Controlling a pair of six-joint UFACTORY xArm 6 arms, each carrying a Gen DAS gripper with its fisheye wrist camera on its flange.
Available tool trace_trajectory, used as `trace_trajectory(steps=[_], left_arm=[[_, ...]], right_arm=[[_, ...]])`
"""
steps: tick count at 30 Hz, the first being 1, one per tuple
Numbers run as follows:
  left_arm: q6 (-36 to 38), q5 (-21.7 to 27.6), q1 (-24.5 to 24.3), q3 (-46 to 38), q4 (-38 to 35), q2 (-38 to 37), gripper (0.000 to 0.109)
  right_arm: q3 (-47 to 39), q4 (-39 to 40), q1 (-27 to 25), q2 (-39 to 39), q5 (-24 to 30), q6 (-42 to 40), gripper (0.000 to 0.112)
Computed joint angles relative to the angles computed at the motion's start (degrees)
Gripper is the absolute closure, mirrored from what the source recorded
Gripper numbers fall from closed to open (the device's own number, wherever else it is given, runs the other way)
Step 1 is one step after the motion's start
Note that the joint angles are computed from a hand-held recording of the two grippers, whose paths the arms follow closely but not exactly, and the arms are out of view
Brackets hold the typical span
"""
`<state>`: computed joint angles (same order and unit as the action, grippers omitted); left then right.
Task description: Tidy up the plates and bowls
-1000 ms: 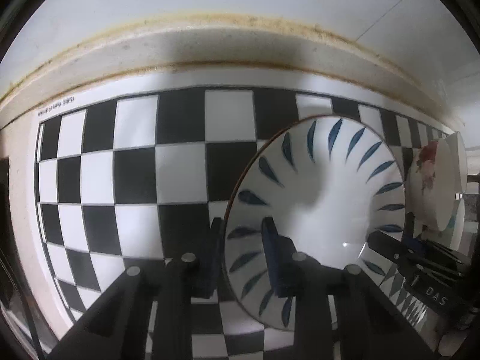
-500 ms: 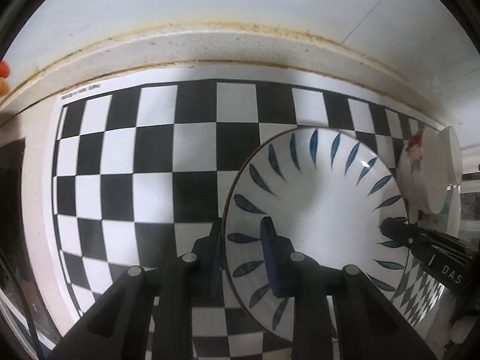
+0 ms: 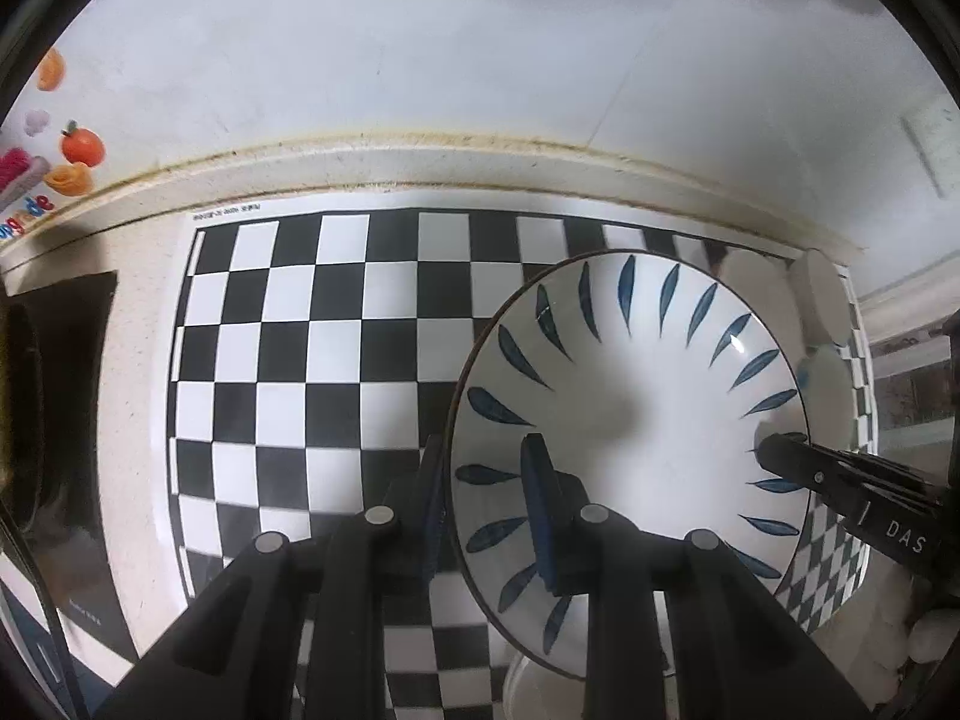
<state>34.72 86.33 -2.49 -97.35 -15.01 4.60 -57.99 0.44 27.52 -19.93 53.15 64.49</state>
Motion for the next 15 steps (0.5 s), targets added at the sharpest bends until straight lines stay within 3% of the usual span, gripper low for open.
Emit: trace_trajectory(steps=[7,15], left_arm=[[2.3,1.7,1.5,2.9,-2.4,-5.9,0.087],[5.7,2.7,2.6,12.3,-2.1,-14.7,0.087]], right_arm=[[2.3,-5.3,6.0,-9.1,4.5,6.6,0.1],[5.8,-9.5,14.6,-16.6,9.3,15.9,0.1]])
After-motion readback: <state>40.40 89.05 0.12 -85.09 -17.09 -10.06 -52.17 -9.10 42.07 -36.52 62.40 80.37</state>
